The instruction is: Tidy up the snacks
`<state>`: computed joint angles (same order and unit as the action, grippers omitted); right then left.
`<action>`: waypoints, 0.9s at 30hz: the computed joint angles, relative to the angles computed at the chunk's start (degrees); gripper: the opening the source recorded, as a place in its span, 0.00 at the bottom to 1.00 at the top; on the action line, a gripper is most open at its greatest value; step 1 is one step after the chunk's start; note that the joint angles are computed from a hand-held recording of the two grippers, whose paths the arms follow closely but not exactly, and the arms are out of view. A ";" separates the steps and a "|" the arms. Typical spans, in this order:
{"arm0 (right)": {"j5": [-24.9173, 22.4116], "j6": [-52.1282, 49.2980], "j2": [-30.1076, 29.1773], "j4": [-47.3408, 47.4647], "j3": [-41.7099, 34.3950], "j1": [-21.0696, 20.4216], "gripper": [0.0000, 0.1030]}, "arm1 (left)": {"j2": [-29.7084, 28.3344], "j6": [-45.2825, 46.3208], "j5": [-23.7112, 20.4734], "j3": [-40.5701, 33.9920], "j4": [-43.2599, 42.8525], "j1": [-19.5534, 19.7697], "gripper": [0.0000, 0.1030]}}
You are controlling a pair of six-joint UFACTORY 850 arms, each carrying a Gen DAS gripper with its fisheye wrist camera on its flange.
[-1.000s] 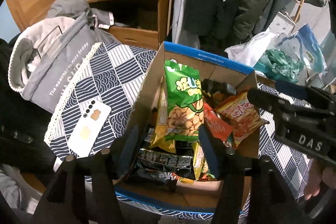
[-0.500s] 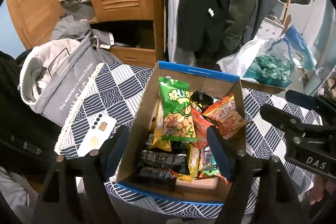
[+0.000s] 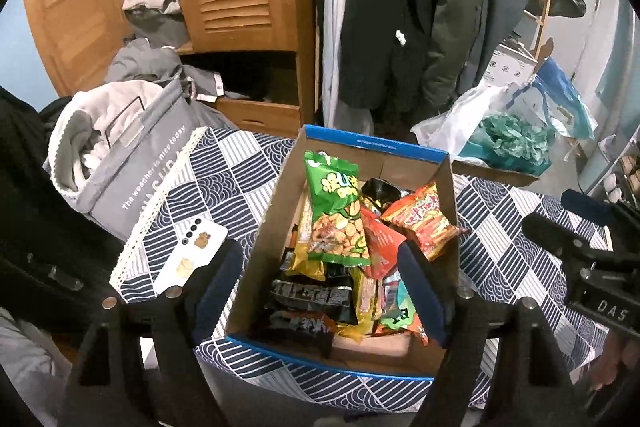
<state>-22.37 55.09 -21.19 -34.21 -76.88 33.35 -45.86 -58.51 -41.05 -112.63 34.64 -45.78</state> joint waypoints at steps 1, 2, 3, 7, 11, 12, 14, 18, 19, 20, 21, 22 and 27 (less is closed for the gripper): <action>-0.01 0.88 0.26 -0.84 0.37 0.04 0.70 | -0.09 0.34 0.03 -0.10 -0.23 -0.09 0.79; 0.01 2.18 0.53 -1.99 0.78 0.04 0.70 | -0.23 0.60 0.01 -0.23 -0.15 -0.22 0.79; 0.00 3.15 0.72 -2.84 1.09 0.03 0.70 | -0.51 0.85 -0.31 -0.62 0.14 -0.39 0.79; 0.22 4.88 1.29 -4.66 2.20 -0.16 0.70 | -1.87 1.93 -1.93 -2.63 1.38 -1.14 0.85; -0.41 6.21 1.24 -6.84 2.74 -0.20 0.70 | -2.10 1.70 -1.89 -2.96 2.72 -1.68 0.85; -0.50 6.55 1.25 -7.23 2.84 -0.24 0.70 | -2.28 1.98 -1.95 -3.22 2.55 -1.75 0.86; -0.59 7.07 1.17 -7.54 3.00 -0.47 0.70 | -2.73 2.77 -2.27 -3.95 1.83 -1.85 0.86; -0.44 7.45 1.46 -7.30 3.67 -0.94 0.70 | -3.44 3.28 -3.03 -5.07 1.90 -2.12 0.86; -0.44 7.56 1.55 -7.30 3.82 -1.04 0.70 | -3.64 3.32 -3.33 -5.37 2.08 -2.17 0.86; -0.39 7.58 1.65 -7.21 3.95 -1.13 0.70 | -3.82 3.39 -3.58 -5.70 2.14 -2.24 0.86; -0.34 7.61 1.76 -7.14 4.09 -1.23 0.70 | -3.98 3.62 -3.67 -5.97 1.87 -2.24 0.86; -0.25 7.61 1.84 -7.15 4.22 -1.33 0.70 | -4.02 3.85 -3.65 -6.04 1.54 -2.20 0.86; -0.16 7.37 2.11 -6.53 4.59 -1.55 0.70 | -4.24 4.19 -3.85 -6.41 0.79 -2.25 0.86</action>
